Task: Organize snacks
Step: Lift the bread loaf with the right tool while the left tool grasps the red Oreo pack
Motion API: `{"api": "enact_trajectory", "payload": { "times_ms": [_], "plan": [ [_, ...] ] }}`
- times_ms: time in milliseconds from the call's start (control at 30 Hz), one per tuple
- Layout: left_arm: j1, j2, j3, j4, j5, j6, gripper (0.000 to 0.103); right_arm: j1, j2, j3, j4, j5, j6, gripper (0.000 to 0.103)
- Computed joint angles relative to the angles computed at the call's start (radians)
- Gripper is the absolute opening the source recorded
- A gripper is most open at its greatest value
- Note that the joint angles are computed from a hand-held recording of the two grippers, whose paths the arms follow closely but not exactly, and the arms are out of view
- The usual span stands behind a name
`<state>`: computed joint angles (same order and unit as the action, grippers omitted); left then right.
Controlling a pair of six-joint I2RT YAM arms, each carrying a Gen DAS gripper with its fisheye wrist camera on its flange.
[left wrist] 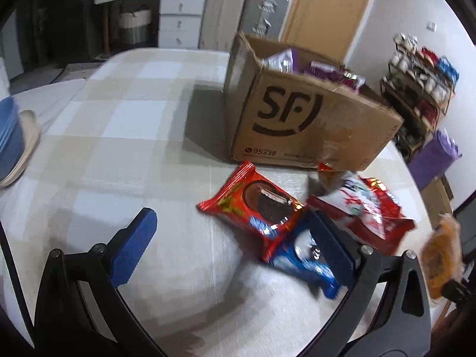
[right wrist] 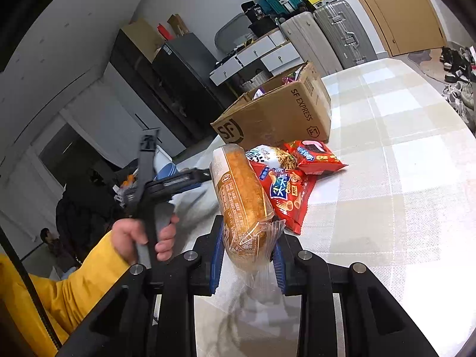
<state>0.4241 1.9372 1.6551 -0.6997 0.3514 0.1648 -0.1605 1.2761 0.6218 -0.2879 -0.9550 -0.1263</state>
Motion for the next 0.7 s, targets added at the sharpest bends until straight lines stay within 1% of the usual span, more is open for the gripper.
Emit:
{"api": "enact_trajectory", "payload": {
  "times_ms": [33, 67, 133, 167, 300, 367, 433, 500, 533, 600, 667, 700],
  "plan": [
    [-0.007, 0.031, 0.033, -0.014, -0.013, 0.01, 0.097, 0.0, 0.007, 0.002, 0.003, -0.002, 0.001, 0.028],
    [-0.013, 0.055, 0.059, -0.025, -0.013, 0.02, 0.097, -0.001, 0.009, 0.003, 0.003, -0.002, 0.001, 0.028],
    [-0.018, 0.121, 0.147, -0.09, 0.041, 0.069, 0.097, -0.005, 0.023, 0.011, -0.002, -0.005, -0.006, 0.028],
    [-0.017, 0.139, 0.167, -0.103, 0.06, 0.084, 0.096, -0.007, 0.027, 0.013, -0.002, -0.006, -0.006, 0.028],
    [-0.033, 0.177, 0.217, -0.133, 0.046, 0.186, 0.094, -0.013, 0.042, 0.021, -0.005, -0.015, -0.007, 0.028],
    [-0.028, 0.201, 0.259, -0.173, 0.078, 0.227, 0.086, -0.012, 0.045, 0.024, -0.009, -0.012, -0.01, 0.029],
    [-0.024, 0.24, 0.325, -0.222, 0.087, 0.246, 0.084, -0.009, 0.055, 0.026, -0.006, -0.01, -0.009, 0.029],
    [-0.019, 0.257, 0.36, -0.243, 0.1, 0.277, 0.075, -0.004, 0.058, 0.024, -0.001, -0.008, -0.005, 0.029],
    [-0.017, 0.26, 0.367, -0.251, 0.113, 0.294, 0.064, -0.004, 0.058, 0.022, 0.001, -0.006, -0.005, 0.029],
    [-0.019, 0.243, 0.34, -0.232, 0.106, 0.325, 0.057, 0.001, 0.054, 0.02, 0.003, -0.002, 0.0, 0.029],
    [-0.017, 0.23, 0.319, -0.223, 0.111, 0.356, 0.048, 0.003, 0.046, 0.018, -0.003, 0.001, -0.001, 0.029],
    [-0.015, 0.233, 0.33, -0.236, 0.121, 0.362, 0.047, 0.003, 0.043, 0.018, -0.007, 0.003, 0.0, 0.029]
  ]
}}
